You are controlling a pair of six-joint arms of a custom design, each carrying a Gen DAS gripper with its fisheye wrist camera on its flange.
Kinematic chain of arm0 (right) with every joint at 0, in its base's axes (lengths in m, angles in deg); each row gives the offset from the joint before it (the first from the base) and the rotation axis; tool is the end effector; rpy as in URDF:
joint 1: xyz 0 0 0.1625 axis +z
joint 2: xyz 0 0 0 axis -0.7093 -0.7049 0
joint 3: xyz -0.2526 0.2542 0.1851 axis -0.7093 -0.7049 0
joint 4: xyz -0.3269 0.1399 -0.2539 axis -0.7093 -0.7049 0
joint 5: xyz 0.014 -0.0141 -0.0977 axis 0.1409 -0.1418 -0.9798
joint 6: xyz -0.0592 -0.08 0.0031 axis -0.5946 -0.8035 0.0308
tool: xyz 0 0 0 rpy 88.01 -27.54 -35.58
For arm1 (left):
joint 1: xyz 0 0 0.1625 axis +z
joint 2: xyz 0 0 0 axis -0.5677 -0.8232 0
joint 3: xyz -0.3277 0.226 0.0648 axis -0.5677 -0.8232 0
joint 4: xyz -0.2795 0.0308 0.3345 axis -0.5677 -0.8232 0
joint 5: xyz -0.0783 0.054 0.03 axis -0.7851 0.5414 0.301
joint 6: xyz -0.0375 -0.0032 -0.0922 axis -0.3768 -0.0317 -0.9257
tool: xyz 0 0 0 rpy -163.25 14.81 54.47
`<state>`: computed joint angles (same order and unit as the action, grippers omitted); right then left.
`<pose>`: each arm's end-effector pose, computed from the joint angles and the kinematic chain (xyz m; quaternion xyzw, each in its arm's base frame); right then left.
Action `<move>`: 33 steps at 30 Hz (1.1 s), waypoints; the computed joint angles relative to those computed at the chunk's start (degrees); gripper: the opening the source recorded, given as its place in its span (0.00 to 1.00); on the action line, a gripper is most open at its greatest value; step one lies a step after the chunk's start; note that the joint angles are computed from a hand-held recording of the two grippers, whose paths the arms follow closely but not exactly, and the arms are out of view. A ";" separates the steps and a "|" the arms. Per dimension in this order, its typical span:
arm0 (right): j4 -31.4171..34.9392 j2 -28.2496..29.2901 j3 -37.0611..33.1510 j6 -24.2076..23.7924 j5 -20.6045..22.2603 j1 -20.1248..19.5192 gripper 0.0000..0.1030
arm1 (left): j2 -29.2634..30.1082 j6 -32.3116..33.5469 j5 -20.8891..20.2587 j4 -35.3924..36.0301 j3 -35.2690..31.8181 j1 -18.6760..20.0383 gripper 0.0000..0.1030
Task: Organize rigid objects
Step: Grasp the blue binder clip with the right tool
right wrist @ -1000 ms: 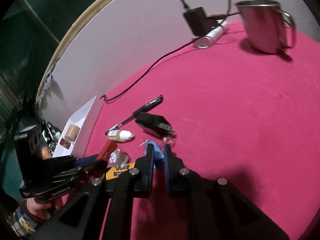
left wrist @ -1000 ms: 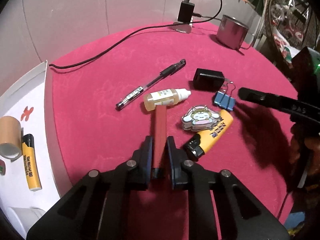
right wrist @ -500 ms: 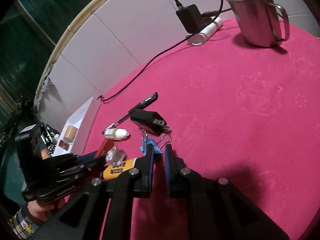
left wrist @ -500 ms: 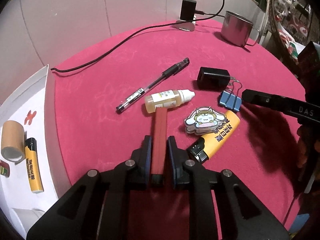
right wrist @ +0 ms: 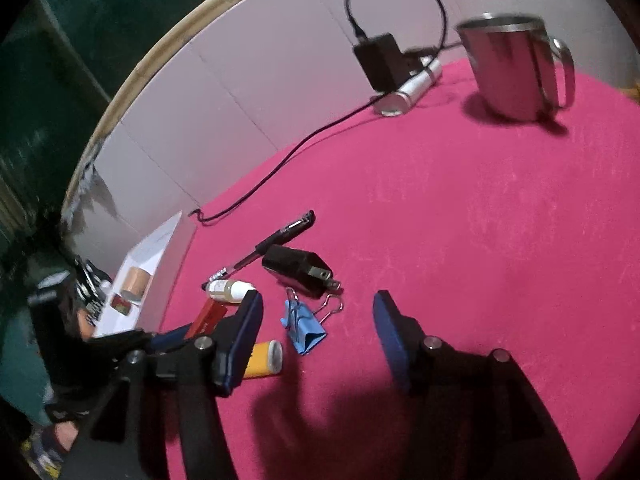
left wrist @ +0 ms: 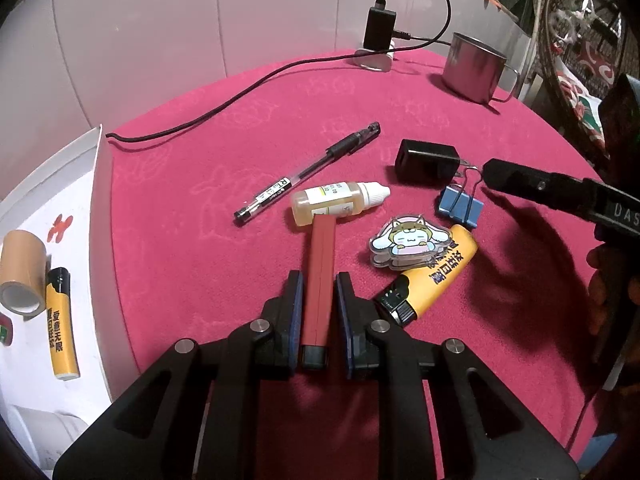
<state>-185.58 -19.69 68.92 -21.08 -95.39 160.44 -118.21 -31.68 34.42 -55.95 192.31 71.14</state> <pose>0.2840 -0.3469 0.0198 0.2107 -0.9238 0.3131 0.0640 -0.0717 -0.3117 0.2689 0.2156 0.8866 -0.2587 0.3170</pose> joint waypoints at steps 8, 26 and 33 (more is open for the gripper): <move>6.45 3.55 -4.87 -4.05 -4.73 3.90 0.10 | -1.37 -1.36 0.66 1.14 0.74 -1.24 0.12; -2.63 -0.80 -0.65 -5.08 -4.94 6.05 0.01 | -14.91 -10.49 -0.31 10.71 0.94 -8.06 0.11; 4.89 -1.43 -0.84 -1.53 -6.05 3.52 0.13 | -16.46 -11.99 -0.30 13.17 0.36 -9.32 0.11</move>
<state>-180.69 -21.12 68.08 -22.61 -101.44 163.97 -134.67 -43.68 34.12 -42.78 192.67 61.81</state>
